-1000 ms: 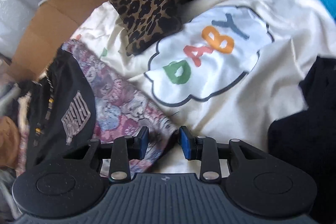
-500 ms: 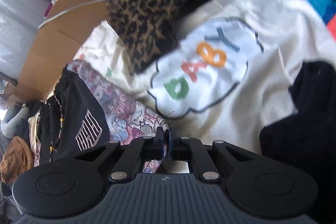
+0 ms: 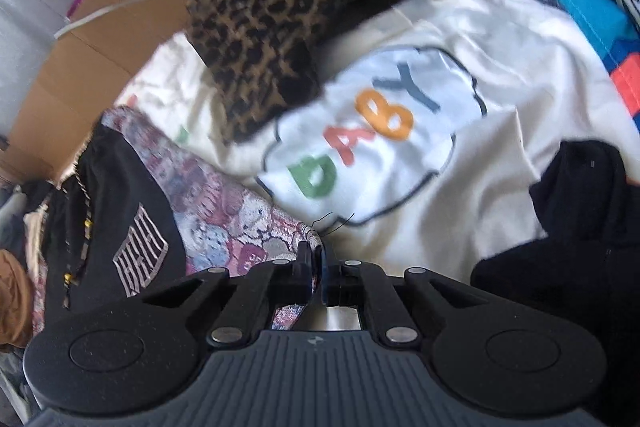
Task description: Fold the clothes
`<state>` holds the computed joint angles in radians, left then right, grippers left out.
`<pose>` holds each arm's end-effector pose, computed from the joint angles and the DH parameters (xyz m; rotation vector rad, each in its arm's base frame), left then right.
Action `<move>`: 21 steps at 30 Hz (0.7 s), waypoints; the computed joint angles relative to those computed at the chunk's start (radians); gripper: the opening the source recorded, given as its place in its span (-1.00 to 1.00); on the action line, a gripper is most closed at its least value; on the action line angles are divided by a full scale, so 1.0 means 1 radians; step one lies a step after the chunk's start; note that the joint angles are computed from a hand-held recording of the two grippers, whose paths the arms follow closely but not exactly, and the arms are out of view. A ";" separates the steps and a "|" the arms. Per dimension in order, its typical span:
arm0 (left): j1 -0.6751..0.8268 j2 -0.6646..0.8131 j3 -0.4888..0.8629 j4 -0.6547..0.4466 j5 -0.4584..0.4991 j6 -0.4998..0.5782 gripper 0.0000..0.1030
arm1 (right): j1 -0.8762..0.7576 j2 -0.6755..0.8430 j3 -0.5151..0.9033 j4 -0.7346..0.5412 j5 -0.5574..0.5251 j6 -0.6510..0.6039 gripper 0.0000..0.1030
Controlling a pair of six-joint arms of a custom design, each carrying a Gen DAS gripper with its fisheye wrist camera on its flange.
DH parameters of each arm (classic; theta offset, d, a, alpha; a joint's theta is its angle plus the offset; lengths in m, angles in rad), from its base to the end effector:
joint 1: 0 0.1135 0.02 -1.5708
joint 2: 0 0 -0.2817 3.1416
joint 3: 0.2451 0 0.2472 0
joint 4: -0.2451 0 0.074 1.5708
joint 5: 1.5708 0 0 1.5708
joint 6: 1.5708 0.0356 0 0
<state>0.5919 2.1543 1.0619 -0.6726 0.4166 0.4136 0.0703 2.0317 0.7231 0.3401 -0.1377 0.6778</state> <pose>0.2722 0.1656 0.0588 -0.3317 3.0107 -0.7030 0.3261 0.0279 0.0597 0.7223 2.4900 0.4605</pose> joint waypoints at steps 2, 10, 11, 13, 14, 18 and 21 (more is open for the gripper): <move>-0.005 0.001 0.009 -0.009 -0.017 0.006 -0.83 | 0.007 0.008 0.008 -0.027 0.012 0.007 -0.94; -0.035 -0.109 -0.013 -0.073 -0.092 0.127 -0.47 | 0.021 -0.089 0.016 -0.117 0.117 -0.067 -0.89; -0.035 -0.126 -0.013 -0.069 -0.091 0.121 -0.47 | 0.019 -0.097 0.016 -0.112 0.114 -0.066 -0.89; -0.036 -0.157 -0.010 -0.060 -0.088 0.109 -0.47 | 0.021 -0.099 0.014 -0.076 0.097 -0.062 -0.89; -0.037 -0.171 -0.008 -0.055 -0.087 0.104 -0.47 | 0.023 -0.100 0.013 -0.058 0.089 -0.059 -0.89; -0.068 -0.190 0.015 0.002 -0.081 0.099 -0.47 | 0.047 -0.065 0.042 -0.030 0.065 -0.045 -0.89; -0.104 -0.155 0.017 0.073 -0.089 0.073 -0.47 | 0.071 -0.025 0.069 -0.005 0.046 -0.020 -0.89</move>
<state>0.4879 1.9996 1.0784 -0.6000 0.3277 0.4861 0.1416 2.0066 0.7918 0.3349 -0.0917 0.6576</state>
